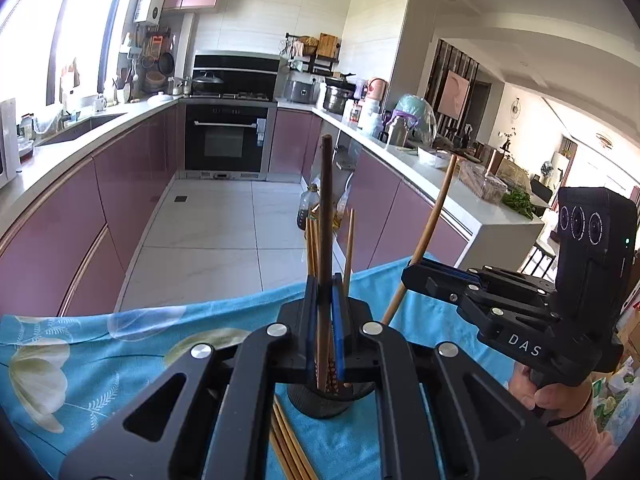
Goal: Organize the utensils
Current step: 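Lower the chopsticks into the mesh cup and open both grippers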
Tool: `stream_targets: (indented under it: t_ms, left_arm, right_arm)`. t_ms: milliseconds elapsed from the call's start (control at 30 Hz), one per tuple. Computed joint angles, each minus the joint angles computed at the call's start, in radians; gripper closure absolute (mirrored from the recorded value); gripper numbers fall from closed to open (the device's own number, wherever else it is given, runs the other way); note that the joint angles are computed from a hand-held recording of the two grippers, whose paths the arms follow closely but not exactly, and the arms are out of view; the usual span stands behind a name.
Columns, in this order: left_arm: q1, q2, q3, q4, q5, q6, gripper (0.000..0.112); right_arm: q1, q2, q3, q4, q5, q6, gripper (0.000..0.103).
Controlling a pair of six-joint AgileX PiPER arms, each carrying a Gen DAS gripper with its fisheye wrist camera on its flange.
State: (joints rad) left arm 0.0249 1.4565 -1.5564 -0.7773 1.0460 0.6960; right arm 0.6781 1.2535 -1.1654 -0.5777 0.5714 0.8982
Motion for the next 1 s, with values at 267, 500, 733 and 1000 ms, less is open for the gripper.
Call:
stream_targets:
  t_ms: [267, 500, 733, 1000]
  left_arm:
    - [-0.072, 0.053, 0.000, 0.137, -0.020, -0.042, 0.105]
    - [-0.114, 0.106, -0.042, 0.188, -0.034, -0.072, 0.105]
    - [-0.144, 0.152, -0.087, 0.236, -0.047, -0.130, 0.105]
    - [-0.123, 0.153, -0.045, 0.203, -0.081, -0.128, 0.098]
  right_arm:
    - [-0.043, 0.067, -0.024, 0.153, 0.038, -0.134, 0.097]
    - [-0.081, 0.107, -0.046, 0.235, 0.058, -0.202, 0.097]
    - [-0.102, 0.133, -0.076, 0.249, 0.068, -0.206, 0.094]
    - [-0.091, 0.133, -0.074, 0.166, 0.039, -0.111, 0.089]
